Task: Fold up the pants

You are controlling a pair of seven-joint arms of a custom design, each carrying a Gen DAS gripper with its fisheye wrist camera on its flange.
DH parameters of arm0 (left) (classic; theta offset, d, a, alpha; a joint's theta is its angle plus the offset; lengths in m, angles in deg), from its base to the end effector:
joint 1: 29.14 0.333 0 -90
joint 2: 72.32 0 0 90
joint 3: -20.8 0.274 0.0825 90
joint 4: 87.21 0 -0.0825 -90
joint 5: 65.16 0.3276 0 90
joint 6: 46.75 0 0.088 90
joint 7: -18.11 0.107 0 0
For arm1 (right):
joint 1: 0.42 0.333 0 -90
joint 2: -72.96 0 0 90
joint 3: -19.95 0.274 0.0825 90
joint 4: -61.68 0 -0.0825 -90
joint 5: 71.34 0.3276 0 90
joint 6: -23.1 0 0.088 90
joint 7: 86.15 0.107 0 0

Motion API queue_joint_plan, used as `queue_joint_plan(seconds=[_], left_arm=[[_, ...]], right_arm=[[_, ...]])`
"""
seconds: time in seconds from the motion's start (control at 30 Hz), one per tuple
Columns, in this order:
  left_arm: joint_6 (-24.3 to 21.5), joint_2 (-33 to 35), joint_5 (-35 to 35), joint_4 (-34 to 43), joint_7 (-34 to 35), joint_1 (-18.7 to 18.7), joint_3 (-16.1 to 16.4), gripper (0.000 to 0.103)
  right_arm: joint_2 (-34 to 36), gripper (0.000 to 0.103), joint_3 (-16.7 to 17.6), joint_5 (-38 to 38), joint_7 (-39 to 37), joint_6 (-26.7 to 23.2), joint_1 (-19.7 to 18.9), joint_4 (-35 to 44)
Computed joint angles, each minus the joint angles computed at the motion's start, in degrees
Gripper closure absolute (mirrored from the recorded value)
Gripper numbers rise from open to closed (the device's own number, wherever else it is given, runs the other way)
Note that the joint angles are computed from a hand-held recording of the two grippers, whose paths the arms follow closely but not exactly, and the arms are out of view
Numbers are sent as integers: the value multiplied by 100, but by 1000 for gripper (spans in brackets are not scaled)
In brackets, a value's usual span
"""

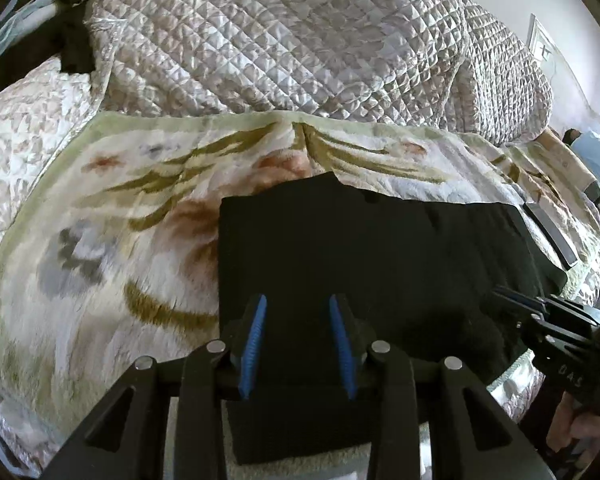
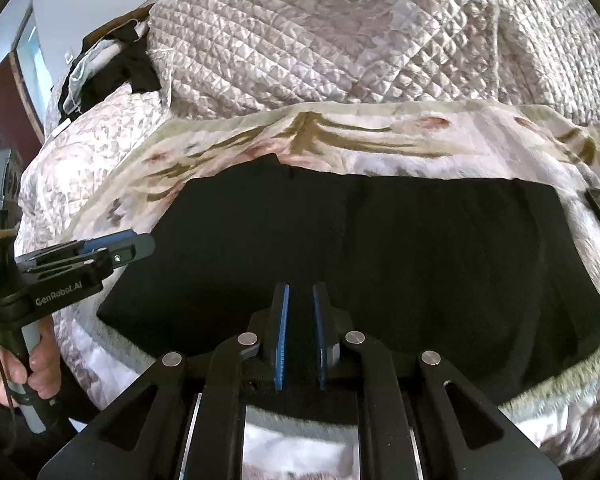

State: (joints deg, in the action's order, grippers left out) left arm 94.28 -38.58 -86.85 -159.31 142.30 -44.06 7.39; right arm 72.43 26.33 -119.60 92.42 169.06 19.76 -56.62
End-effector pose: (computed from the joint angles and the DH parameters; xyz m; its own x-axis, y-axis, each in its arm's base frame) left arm 0.6280 -0.2870 0.4757 -0.7363 -0.6668 0.1152 -0.5515 0.4927 -0.6731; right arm 0.4736 0.2477 0.4715 -0.3811 -0.9004 -0.2101 -0.6181 0.4171 -0.6663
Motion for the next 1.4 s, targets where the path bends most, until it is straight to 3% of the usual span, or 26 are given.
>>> queue_joint_plan(seconds=[0.17,0.37,0.53,0.87,1.0,1.4], left_arm=[[-318,319,168,360,-231,-90,70,68],[-40,169,12,30,-28,-16,-29,62],[50,-33,-135,-276,156,56,-94,59],[300,-364,-464,-845,590,150,-164,54],[300,-374,-506,-863,632,147,-148,54],[303,-392,-571,-900,679,155,-139,53]], right_arm=[[183,92,-113,128,-115,240,-79,25],[27,92,-67,119,6,114,-55,-76],[-299,68,20,-14,443,59,-48,-366],[-943,68,219,99,1025,-133,-72,-969],[-1236,53,291,164,1326,-239,-99,-1266],[-2049,52,371,679,2445,-719,-254,-2071]])
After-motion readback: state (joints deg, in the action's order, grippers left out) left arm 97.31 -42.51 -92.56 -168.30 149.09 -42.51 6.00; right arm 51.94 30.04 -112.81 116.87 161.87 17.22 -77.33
